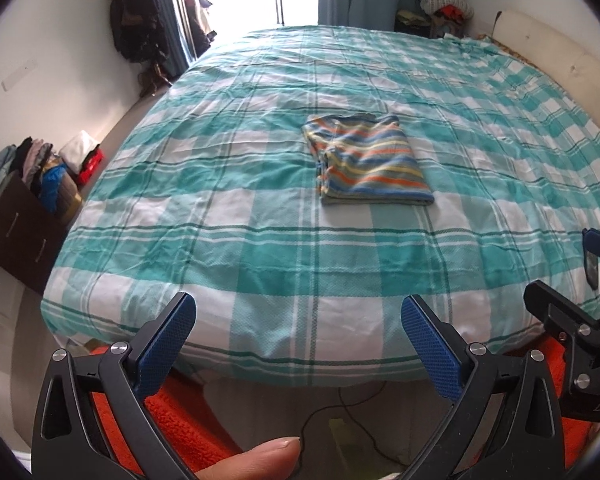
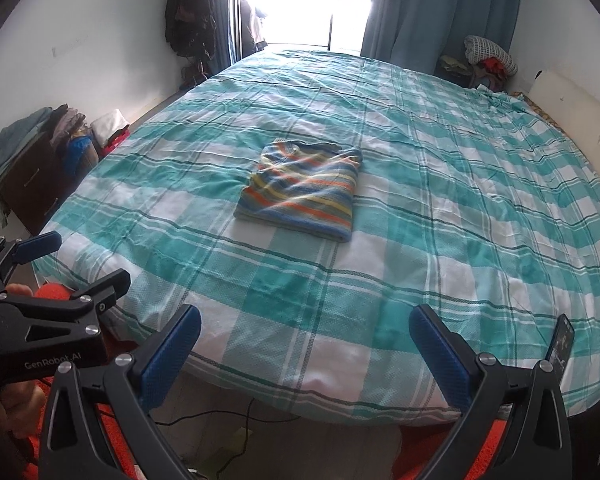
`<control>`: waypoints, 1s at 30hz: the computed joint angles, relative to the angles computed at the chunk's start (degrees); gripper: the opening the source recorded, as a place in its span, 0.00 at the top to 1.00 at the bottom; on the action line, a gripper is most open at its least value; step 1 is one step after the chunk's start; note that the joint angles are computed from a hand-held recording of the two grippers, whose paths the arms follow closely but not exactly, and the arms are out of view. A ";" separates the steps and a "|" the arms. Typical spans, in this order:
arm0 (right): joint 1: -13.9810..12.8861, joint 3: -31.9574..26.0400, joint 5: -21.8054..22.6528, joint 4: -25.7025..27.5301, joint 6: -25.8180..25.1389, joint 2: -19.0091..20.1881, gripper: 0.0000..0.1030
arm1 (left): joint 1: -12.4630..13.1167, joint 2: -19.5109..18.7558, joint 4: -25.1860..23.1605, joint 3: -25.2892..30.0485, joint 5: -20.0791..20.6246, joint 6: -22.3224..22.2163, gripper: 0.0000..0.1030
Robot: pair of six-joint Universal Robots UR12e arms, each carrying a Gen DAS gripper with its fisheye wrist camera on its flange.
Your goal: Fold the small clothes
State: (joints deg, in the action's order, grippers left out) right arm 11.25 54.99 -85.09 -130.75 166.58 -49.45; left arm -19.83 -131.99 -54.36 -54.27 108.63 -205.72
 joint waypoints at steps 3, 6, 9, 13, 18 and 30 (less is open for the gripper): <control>0.00 -0.29 -0.87 1.65 -0.02 0.00 0.00 | -0.05 0.12 -0.26 0.08 -0.59 0.24 0.00; -0.05 -0.51 -1.01 3.23 0.36 -0.12 0.00 | -0.15 0.25 -0.75 0.29 -0.75 0.28 0.00; -0.05 -0.45 -1.19 3.84 0.48 -0.34 0.00 | -0.41 0.20 -1.48 0.84 -0.07 0.87 0.00; 0.09 -0.27 -1.81 4.14 0.11 -0.68 0.00 | -0.94 0.21 -1.16 1.04 0.78 4.88 0.00; -0.20 0.30 -1.65 4.56 0.17 -1.62 0.00 | -0.93 0.85 -1.05 0.95 1.52 6.52 0.00; -0.87 1.63 -1.94 2.52 0.44 -3.38 0.00 | -1.58 2.94 12.69 -2.38 4.63 14.14 0.00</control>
State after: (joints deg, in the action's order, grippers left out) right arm 10.38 56.62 -87.03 -128.24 167.02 -52.82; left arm -21.41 -129.06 -41.68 -56.65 113.27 -191.58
